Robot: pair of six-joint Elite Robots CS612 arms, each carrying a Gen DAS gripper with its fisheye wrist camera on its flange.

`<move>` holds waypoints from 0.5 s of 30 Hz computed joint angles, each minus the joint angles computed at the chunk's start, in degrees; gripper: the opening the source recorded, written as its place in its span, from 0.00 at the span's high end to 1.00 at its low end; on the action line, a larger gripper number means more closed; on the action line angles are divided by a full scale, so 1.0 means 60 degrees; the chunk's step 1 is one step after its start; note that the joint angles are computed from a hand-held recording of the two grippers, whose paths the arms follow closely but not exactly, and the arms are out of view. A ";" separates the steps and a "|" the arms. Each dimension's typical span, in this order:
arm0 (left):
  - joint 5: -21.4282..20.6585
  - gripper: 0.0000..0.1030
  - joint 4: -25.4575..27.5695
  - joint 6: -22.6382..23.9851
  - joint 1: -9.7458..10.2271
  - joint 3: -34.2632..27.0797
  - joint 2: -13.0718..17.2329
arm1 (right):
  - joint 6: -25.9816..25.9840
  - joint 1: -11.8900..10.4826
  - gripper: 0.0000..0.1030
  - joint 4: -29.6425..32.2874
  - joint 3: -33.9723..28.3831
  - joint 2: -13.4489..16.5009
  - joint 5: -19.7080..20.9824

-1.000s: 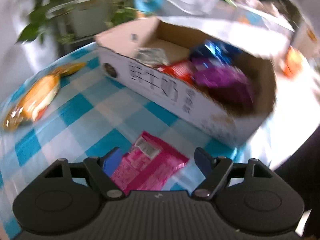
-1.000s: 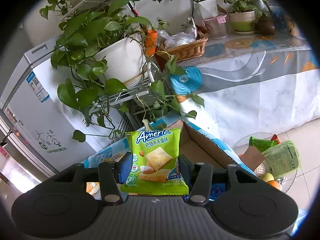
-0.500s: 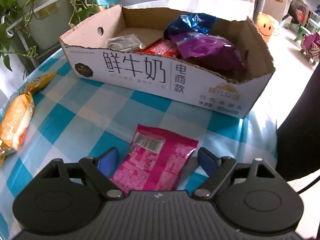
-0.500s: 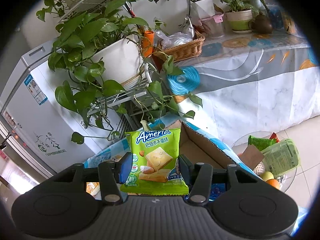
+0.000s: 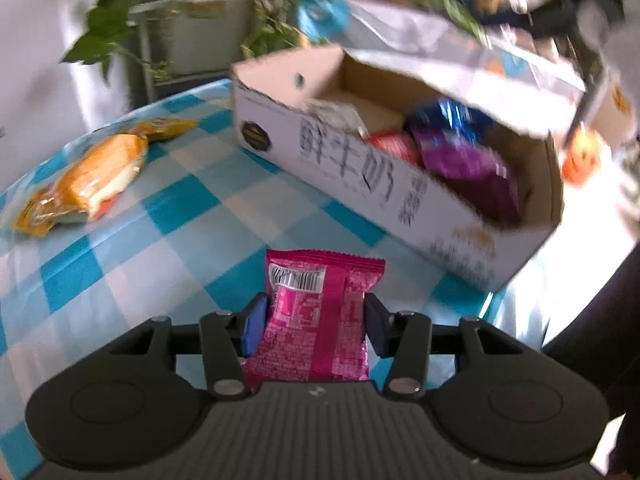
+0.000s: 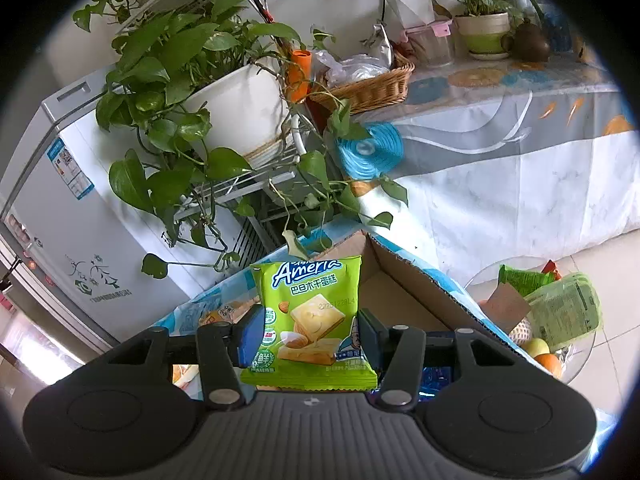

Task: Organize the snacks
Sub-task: 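Hold the green pack over the box with the right gripper while the left lifts the pink bag there, then open the right gripper to drop the green pack into the box while the left drops the pink bag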

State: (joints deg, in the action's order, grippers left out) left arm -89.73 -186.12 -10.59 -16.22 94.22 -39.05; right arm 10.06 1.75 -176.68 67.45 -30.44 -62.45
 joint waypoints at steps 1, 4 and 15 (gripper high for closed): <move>-0.0053 0.52 -0.0156 -0.0242 0.0023 0.0005 -0.0018 | 0.0029 -0.0006 0.45 0.0028 -0.0008 0.0003 0.0035; -0.0147 0.52 -0.0512 -0.0841 0.0068 -0.0037 -0.0097 | 0.0099 -0.0016 0.45 0.0088 -0.0021 0.0009 0.0158; -0.0300 0.52 -0.0667 -0.2100 -0.0026 -0.1575 0.0323 | 0.0482 -0.0061 0.45 -0.0116 -0.0047 0.0044 0.0149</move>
